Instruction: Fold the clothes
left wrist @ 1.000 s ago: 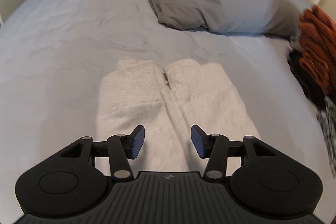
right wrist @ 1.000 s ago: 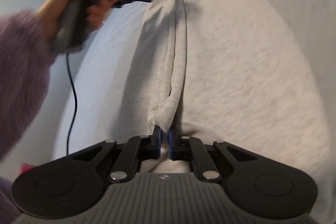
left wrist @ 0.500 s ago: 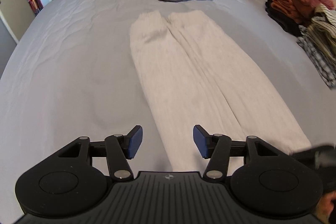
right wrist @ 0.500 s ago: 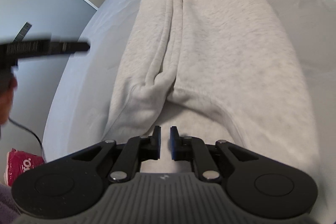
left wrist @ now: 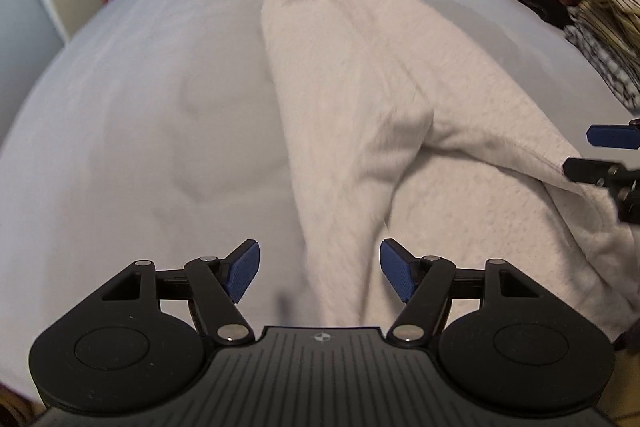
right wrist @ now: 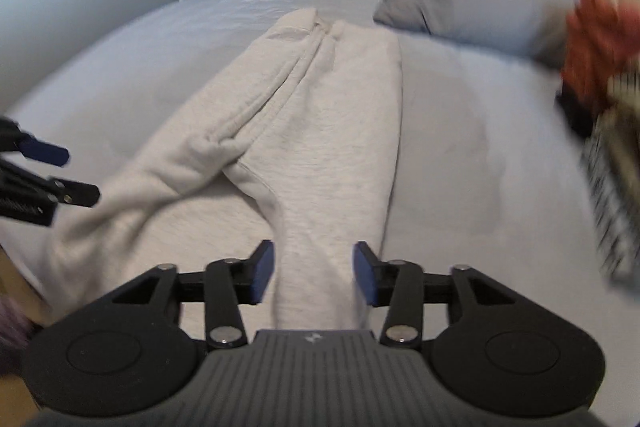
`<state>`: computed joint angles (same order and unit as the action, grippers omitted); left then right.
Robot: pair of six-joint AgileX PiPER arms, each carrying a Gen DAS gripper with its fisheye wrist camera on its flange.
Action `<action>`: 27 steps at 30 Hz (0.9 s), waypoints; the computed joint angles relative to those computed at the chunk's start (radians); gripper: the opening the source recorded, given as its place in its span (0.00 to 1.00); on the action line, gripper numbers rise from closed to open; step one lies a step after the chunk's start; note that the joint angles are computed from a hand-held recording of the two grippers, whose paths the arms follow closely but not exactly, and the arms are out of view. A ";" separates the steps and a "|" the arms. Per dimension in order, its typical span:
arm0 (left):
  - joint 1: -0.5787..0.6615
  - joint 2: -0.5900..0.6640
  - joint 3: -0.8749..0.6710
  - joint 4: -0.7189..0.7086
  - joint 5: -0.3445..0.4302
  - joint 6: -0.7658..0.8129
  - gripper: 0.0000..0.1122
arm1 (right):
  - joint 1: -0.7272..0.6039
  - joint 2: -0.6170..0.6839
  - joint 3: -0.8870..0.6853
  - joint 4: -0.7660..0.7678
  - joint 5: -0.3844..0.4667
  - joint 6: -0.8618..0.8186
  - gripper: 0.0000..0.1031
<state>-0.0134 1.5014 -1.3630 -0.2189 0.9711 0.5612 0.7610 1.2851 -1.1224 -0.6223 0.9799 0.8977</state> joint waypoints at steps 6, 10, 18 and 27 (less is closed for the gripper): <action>-0.040 -0.026 0.139 0.078 -0.149 -0.144 0.58 | 0.083 0.193 -0.036 -0.180 0.053 0.010 0.55; -0.024 -0.015 0.163 0.026 -0.198 -0.083 0.47 | 0.072 0.254 -0.041 -0.241 0.077 -0.023 0.41; -0.032 -0.038 0.182 0.018 -0.206 -0.008 0.14 | 0.047 0.219 -0.028 -0.316 0.201 -0.050 0.13; -0.207 -0.118 0.311 0.343 -0.331 0.001 0.08 | 0.027 0.254 0.007 -0.259 0.137 -0.140 0.13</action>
